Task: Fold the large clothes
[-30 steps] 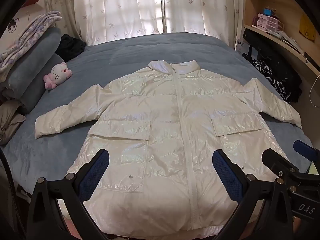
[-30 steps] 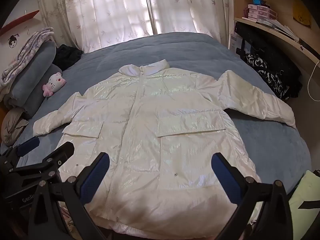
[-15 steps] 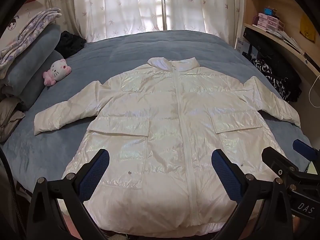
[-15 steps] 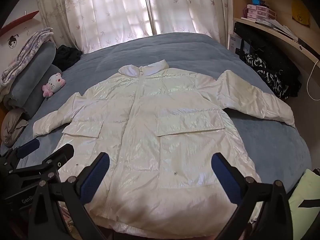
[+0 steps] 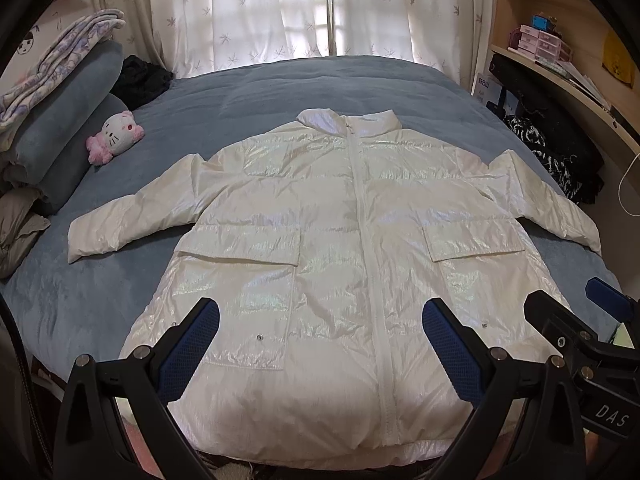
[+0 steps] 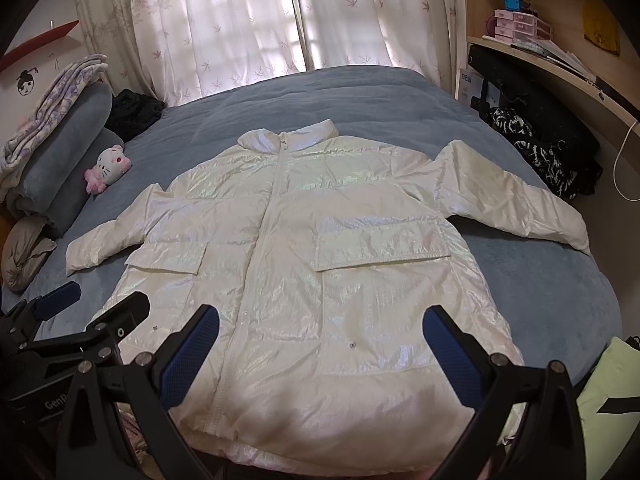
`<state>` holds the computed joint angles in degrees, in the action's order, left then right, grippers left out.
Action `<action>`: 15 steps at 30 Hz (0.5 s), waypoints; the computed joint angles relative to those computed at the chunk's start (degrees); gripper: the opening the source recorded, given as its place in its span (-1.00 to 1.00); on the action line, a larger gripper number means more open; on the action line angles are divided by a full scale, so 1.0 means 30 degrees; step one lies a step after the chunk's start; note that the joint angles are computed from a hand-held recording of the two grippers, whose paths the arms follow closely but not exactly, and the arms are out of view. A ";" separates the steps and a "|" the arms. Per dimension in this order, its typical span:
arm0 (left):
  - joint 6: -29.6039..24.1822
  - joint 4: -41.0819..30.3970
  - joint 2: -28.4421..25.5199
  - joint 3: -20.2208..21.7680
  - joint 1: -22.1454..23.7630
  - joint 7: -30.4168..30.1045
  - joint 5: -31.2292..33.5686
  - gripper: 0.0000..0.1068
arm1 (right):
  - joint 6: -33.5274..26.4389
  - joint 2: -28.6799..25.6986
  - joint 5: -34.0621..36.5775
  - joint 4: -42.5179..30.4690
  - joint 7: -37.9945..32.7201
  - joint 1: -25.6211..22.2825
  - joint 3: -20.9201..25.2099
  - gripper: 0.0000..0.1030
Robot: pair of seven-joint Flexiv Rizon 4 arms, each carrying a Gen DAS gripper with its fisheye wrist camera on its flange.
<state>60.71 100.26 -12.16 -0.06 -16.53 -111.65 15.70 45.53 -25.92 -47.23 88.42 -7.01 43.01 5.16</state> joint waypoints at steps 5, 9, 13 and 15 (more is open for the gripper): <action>-0.0017 0.0078 0.0003 -0.0030 0.0021 0.0017 -0.0111 0.88 | -0.0010 0.0020 0.0034 0.0020 0.0011 -0.0006 0.0018 0.98; -0.0087 0.0084 0.0013 -0.0023 -0.0025 -0.0085 -0.0064 0.88 | -0.0037 0.0004 0.0010 0.0007 0.0014 0.0016 0.0015 0.98; -0.0074 0.0144 0.0042 -0.0040 -0.0060 -0.0202 -0.0009 0.88 | 0.0013 0.0014 -0.0002 0.0046 0.0045 0.0000 0.0018 0.98; -0.0155 0.0131 0.0032 -0.0072 -0.0021 -0.0118 -0.0116 0.88 | -0.0036 -0.0021 -0.0013 0.0005 0.0028 0.0024 0.0009 0.98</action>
